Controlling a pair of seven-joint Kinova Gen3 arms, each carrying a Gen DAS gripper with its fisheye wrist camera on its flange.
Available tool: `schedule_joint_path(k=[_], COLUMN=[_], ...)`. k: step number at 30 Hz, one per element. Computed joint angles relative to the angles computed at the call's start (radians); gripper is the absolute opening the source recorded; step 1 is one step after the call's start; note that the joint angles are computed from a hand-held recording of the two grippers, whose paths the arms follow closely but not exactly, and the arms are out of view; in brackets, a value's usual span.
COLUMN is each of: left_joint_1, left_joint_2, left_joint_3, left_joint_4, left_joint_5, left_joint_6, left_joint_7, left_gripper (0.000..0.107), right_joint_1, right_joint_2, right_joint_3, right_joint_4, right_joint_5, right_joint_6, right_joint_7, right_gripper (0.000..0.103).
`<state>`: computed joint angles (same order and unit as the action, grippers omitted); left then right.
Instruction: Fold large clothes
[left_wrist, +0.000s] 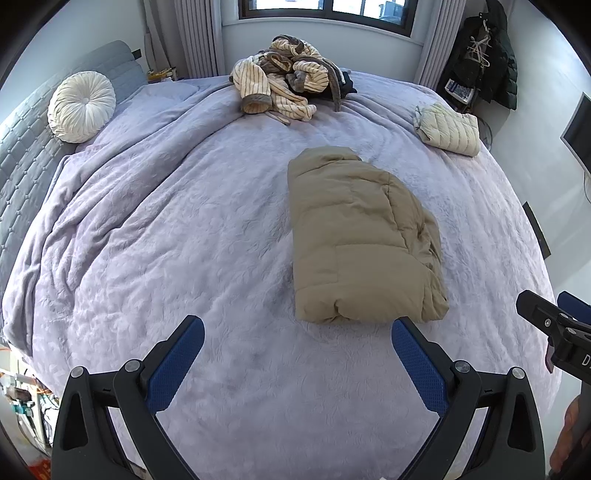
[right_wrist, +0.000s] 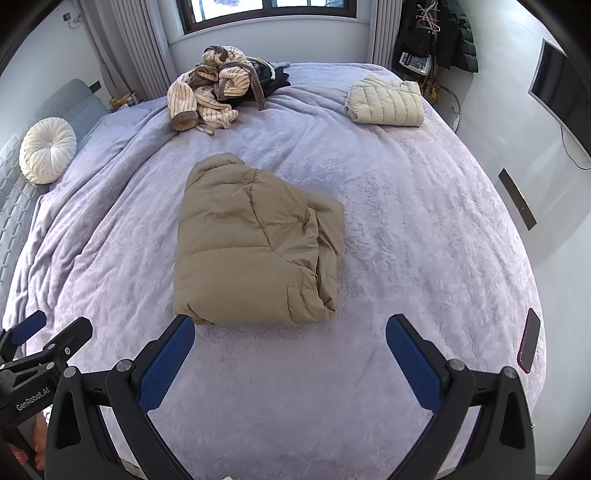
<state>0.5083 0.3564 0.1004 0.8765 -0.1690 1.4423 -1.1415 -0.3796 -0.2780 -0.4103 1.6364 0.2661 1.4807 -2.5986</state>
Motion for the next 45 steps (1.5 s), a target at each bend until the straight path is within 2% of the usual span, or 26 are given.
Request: schedule_joint_path(k=[45], left_joint_1=[-0.001], left_joint_2=[0.006], left_joint_3=[-0.001], left_joint_4=[-0.01], left_joint_5=[0.003], left_joint_6=[0.003], left_joint_7=[-0.005], left_gripper=[0.102], right_joint_1=[-0.021], right_joint_2=[0.012], right_joint_3=[-0.008], right_joint_4=[-0.008], right_joint_5=[0.013], right_joint_6=[0.012], right_joint_7=[-0.028], right_gripper=[0.103])
